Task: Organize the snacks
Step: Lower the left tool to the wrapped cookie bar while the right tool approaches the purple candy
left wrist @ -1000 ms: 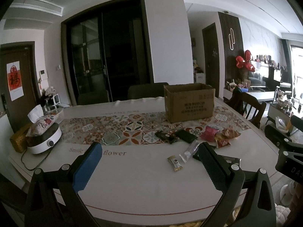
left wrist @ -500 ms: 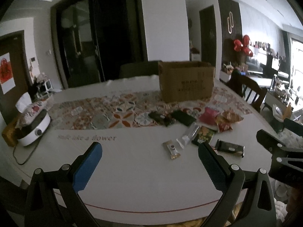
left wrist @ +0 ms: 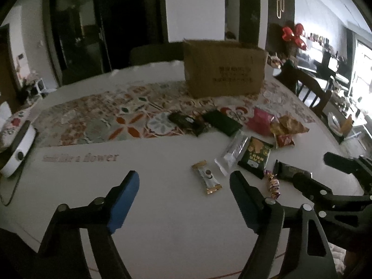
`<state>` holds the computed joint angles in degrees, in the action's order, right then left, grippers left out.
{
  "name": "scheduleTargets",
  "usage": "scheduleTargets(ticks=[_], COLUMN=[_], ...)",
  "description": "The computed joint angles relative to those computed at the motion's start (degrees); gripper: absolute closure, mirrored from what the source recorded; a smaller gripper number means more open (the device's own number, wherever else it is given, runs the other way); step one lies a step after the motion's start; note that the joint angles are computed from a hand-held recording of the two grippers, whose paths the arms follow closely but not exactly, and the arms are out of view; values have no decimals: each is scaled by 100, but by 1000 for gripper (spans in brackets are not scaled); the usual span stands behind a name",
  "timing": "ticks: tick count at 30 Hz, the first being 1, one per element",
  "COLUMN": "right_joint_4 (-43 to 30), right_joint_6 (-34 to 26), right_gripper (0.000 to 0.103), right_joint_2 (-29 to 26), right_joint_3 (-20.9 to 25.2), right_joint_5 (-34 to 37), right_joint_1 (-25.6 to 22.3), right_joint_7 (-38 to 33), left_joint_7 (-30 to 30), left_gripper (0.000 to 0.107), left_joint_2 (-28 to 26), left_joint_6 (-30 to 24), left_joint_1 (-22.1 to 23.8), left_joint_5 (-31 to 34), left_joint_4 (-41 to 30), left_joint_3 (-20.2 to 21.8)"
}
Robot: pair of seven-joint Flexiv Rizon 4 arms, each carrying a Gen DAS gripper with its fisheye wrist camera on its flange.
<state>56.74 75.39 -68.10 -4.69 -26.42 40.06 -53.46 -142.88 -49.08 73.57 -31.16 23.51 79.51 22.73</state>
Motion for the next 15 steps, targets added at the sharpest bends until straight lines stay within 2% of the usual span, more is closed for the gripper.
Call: scheduleTargets(ticks=[6, 9, 15], right_joint_4=[-1122, -1710, -2725], right_joint_6=[-1071, -1586, -2387], right_gripper=[47, 54, 64], right_joint_2=[-545, -821, -1284], right_joint_3=[870, 1153, 1334], right_joint_5=[369, 663, 1179], right_joint_1=[-270, -294, -248], right_joint_7=[-888, -1372, -1944], left_joint_7=[881, 1314, 1869], left_gripper=[44, 52, 60], left_joint_2=[-270, -439, -728], left_joint_6=[-147, -294, -619], left_joint_1=[632, 827, 968], left_joint_5=[-571, -908, -1392], left_joint_4=[-284, -461, -801], left_joint_3=[-790, -1061, -1273])
